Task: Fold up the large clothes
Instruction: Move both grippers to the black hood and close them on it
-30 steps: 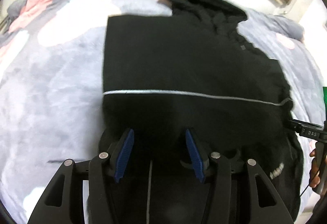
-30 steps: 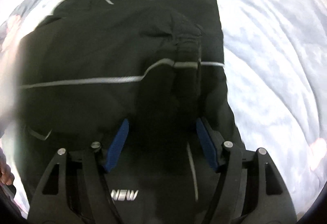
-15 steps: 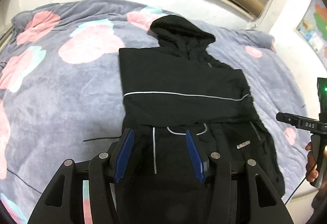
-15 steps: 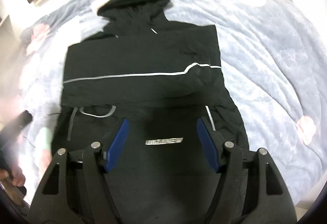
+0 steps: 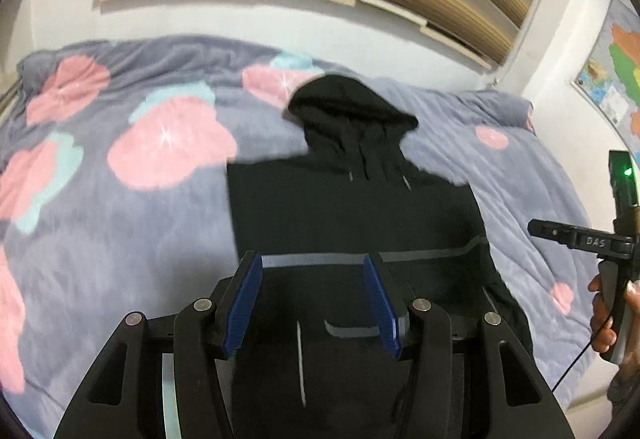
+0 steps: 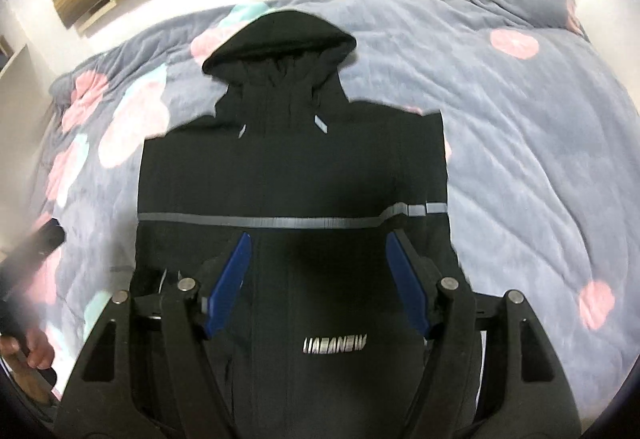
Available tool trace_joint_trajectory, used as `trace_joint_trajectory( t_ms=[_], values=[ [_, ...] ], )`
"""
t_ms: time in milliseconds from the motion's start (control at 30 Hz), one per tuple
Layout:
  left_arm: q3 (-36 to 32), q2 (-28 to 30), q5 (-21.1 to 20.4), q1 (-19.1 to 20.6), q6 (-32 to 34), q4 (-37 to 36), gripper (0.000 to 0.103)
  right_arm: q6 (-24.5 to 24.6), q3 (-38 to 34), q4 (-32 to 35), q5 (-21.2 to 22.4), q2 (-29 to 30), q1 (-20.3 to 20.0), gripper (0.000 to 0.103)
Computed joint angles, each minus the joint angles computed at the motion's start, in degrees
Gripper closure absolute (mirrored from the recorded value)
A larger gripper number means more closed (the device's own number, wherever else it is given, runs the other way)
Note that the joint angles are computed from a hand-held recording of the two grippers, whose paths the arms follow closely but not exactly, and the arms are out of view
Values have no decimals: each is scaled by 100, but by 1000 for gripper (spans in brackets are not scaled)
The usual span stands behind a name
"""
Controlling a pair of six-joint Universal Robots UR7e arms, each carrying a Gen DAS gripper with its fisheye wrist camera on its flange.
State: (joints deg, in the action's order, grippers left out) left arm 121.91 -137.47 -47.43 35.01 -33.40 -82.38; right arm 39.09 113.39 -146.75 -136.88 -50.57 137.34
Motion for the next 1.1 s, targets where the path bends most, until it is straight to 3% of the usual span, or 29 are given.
trace_joint_trajectory(
  t_ms=[267,400,500,700,833,967,1033,1100],
  values=[
    [-302,2233,-451,1920,2245,-3480,48,-1911,-891,-1323,-59,653,-1065,35],
    [-717,3595,-768,2667,2898,-5075,48,-2709,-1621,-1844,71,1081,-1630,35],
    [-1399,4734,-1154,3224,2936,-5911,48,-3014,-2208,-1926,316,1391,-1962,35],
    [-2381,6221,-1227,3657,3094,-6400,48,-3249,-3046,-1822,750,1920,-2466,35],
    [-2743,6744,-1243,3881,3230,-6237,48,-3323,-3367,-1553,902,2144,-2708,35],
    [-3098,6995,-1968,4301,3251,-5182,48,-3622,-3252,-1405,1236,2178,-2910,35],
    [-3105,7073,-1871,4363,3471,-4845,48,-3853,-3163,-1240,1387,2192,-2995,35],
    [-3012,7023,-1880,4349,3715,-4997,48,-3933,-3139,-1054,1471,2190,-3043,36]
  ],
)
